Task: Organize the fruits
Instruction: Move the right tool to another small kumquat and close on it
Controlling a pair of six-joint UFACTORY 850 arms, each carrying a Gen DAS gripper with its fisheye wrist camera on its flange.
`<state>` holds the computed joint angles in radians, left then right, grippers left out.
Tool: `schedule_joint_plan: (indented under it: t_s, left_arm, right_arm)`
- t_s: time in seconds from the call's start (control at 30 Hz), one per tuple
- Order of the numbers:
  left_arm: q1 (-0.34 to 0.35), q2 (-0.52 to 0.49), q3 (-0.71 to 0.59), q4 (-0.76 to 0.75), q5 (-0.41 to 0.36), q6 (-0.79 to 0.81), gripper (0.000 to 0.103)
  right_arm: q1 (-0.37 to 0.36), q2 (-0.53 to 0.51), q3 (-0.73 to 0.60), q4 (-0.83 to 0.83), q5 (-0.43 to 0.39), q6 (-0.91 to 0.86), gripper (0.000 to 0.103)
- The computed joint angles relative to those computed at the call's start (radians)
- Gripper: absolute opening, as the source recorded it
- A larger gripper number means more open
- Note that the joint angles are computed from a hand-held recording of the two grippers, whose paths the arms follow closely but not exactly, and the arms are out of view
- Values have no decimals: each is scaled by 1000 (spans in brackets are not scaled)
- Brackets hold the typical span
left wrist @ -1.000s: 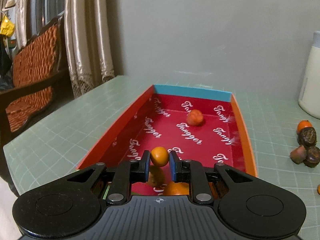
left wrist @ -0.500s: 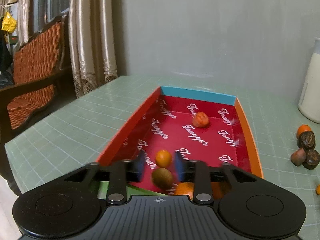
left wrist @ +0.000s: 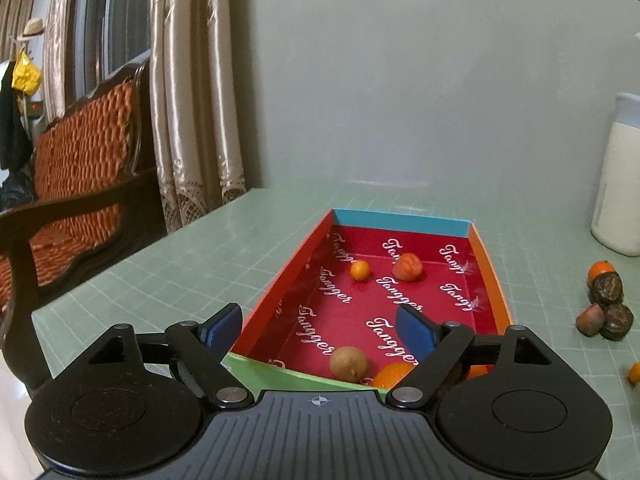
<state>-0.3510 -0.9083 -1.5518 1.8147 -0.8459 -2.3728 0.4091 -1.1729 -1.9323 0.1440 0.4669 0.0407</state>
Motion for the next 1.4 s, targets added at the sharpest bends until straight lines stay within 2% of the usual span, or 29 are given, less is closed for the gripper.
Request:
schedule_joint_plan:
  t_s: [0.27,0.43,0.57,0.63,0.77,0.93,1.13,1.4]
  left_arm:
    - [-21,14,32,41,-33,-7,91]
    - [-21,19,40,31,-32,-9,92]
    - [-19,29,54,30,-27,-28,93]
    - [-21,32,62,30,-33,-34,93]
    - [-21,38,76,33,-40,-40,94]
    - [-20,44,85,34,-42,-48,95]
    - [-20,47,91,34,-43,-46,97]
    - [-17,50,101,25,-49,-43,99]
  right_arm:
    - [-6,1,1,-46,-28,32,96]
    - [-5,-3,-13,-68,-60,37,77]
    - [-6,-11,-31,-108,-95,74,70]
    - [-5,-14,-39,-122,-111,86,61]
    - [-2,-27,-66,-131,-156,88,57]
    - [1,-35,-86,-89,-192,41,46]
    - [4,-47,-112,20,-230,-61,42]
    - [8,-61,-141,51,-264,-94,31]
